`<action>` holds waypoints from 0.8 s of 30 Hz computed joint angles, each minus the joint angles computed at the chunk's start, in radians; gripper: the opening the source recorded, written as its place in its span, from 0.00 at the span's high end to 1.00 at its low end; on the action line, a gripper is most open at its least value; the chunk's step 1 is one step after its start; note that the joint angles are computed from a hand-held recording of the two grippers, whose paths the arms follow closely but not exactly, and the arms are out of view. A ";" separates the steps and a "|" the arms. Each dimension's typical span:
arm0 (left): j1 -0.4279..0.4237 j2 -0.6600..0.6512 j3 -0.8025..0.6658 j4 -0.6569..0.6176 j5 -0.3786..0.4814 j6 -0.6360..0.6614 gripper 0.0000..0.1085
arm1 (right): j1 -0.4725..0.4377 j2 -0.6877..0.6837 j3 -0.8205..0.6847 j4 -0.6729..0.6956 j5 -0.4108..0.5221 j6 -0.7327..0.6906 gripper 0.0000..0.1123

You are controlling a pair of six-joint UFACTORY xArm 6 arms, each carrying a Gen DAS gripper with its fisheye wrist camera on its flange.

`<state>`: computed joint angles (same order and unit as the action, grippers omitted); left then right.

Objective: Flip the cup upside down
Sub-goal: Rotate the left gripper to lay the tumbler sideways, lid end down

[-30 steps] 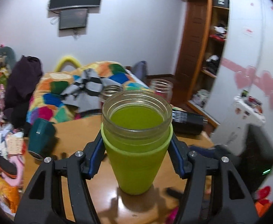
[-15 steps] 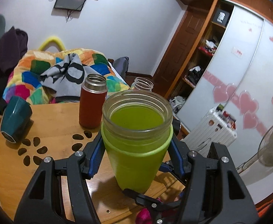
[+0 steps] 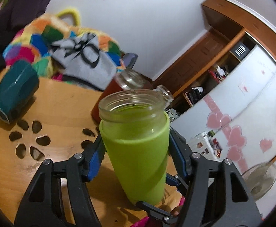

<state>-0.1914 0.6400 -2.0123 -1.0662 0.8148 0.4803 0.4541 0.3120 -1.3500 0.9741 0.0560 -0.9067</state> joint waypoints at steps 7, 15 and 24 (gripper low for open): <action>0.038 0.120 -0.114 -0.004 0.093 -0.131 0.35 | -0.011 0.016 -0.020 -0.096 0.028 0.073 0.43; 0.055 0.166 -0.147 0.032 0.162 -0.229 0.31 | -0.013 0.020 -0.028 -0.099 0.048 0.072 0.44; 0.044 0.091 -0.051 0.114 0.152 -0.210 0.26 | -0.020 0.031 -0.044 -0.070 0.060 0.063 0.45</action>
<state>-0.1475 0.7312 -2.0632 -0.9523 0.9668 0.2703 0.4346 0.3433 -1.3941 0.9045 0.1163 -0.8441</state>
